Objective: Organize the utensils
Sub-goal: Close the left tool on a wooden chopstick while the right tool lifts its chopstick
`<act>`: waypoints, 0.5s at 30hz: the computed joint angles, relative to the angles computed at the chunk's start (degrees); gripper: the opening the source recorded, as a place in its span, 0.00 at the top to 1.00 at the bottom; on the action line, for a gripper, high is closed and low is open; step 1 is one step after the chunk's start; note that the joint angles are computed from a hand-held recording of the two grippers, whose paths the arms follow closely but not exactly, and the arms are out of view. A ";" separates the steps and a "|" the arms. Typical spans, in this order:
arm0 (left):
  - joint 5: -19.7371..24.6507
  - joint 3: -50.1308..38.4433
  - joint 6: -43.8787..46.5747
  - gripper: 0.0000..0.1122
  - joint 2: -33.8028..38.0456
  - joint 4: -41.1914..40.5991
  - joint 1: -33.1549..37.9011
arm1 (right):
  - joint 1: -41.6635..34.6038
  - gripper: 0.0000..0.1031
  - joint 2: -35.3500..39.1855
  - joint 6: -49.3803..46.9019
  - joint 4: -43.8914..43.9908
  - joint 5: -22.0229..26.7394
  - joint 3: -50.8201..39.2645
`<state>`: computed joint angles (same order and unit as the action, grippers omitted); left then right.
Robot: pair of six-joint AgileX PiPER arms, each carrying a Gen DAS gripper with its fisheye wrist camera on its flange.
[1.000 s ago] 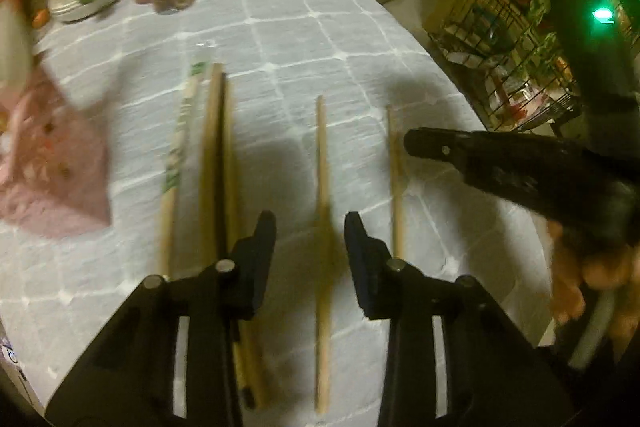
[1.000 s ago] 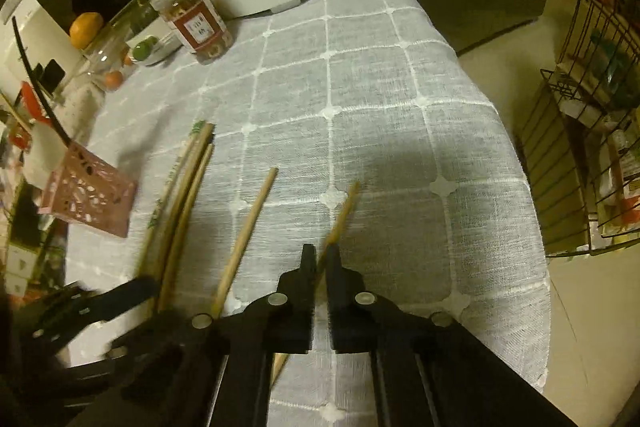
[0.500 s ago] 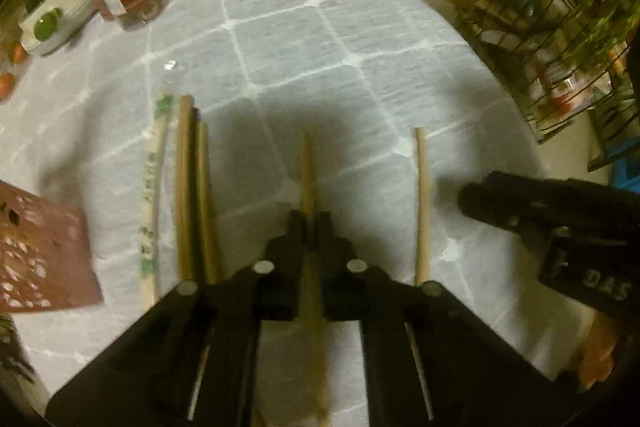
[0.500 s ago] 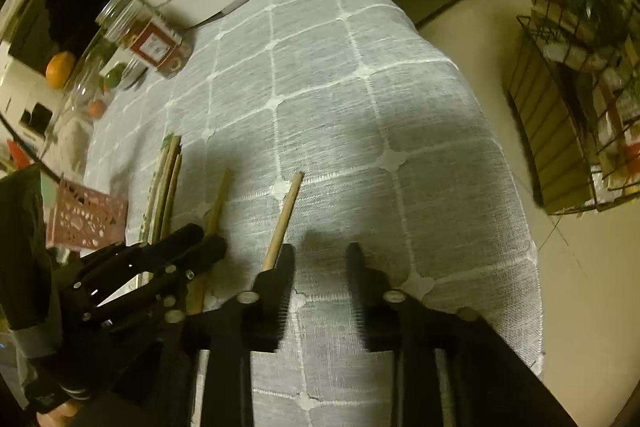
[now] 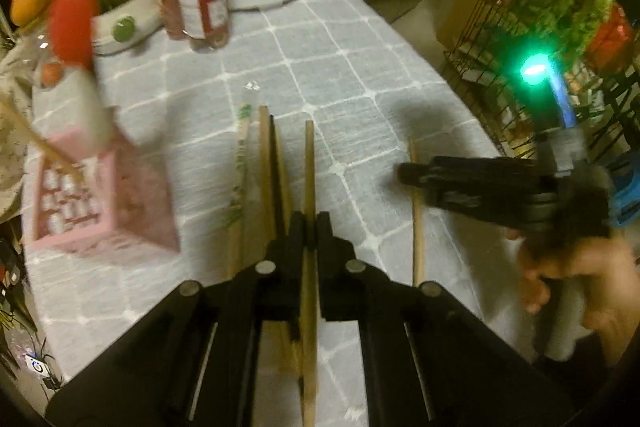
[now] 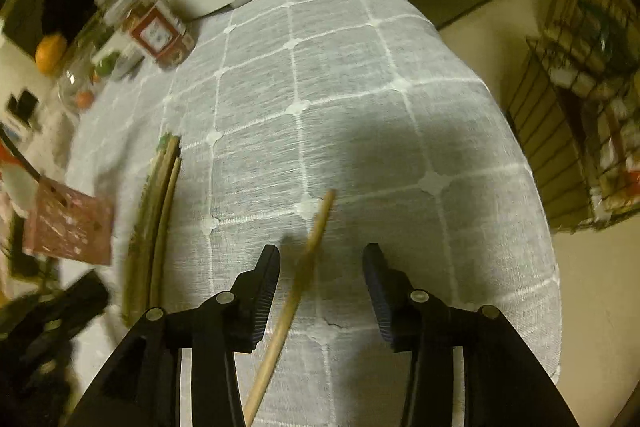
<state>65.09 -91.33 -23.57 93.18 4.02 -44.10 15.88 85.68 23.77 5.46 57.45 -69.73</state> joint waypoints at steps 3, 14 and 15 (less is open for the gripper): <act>-0.59 2.89 -1.26 0.94 -4.32 0.79 -0.38 | 6.18 0.67 1.74 5.00 -7.08 1.47 -2.11; -5.66 13.57 -3.90 0.94 -16.14 2.60 2.26 | 8.36 0.94 -0.12 5.70 -9.77 -0.60 -0.10; -5.64 13.63 -4.21 0.94 -16.80 3.42 2.02 | 8.54 0.94 -0.28 5.85 -9.57 -0.51 -0.40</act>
